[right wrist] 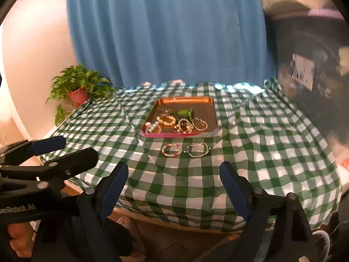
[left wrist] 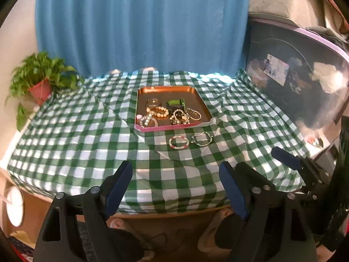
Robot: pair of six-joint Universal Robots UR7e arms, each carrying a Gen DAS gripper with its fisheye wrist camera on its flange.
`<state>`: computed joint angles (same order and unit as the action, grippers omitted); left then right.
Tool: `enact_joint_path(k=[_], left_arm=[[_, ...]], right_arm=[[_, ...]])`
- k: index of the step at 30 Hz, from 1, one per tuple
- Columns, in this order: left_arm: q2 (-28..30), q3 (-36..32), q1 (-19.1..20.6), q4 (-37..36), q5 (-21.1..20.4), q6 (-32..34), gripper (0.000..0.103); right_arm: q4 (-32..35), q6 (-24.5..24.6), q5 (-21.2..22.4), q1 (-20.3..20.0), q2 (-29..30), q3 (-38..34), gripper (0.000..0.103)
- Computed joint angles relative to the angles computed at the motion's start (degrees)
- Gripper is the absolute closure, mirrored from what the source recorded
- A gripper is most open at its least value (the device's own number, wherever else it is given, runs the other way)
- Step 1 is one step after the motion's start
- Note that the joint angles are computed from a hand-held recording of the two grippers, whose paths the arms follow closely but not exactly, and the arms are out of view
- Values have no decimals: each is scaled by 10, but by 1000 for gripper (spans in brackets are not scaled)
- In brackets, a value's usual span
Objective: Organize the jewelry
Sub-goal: 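Withdraw both tools back from the tray, then move the left tool to the pink-white bracelet while the right tool approaches the green bracelet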
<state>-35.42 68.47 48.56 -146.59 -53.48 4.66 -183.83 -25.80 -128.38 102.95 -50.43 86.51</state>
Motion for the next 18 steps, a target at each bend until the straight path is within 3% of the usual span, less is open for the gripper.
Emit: enact_joint_path(k=[5, 11, 15, 18], left_arm=[[42, -60, 26, 35, -24, -13, 20], [119, -167, 53, 27, -34, 44, 20], [196, -280, 77, -9, -51, 110, 20], [266, -410, 96, 49, -84, 125, 20]], right_arm=[[25, 8, 25, -25, 13, -20, 19], [39, -32, 34, -49, 50, -76, 15], [51, -73, 31, -64, 93, -164, 14], [63, -89, 46, -79, 128, -239, 14]])
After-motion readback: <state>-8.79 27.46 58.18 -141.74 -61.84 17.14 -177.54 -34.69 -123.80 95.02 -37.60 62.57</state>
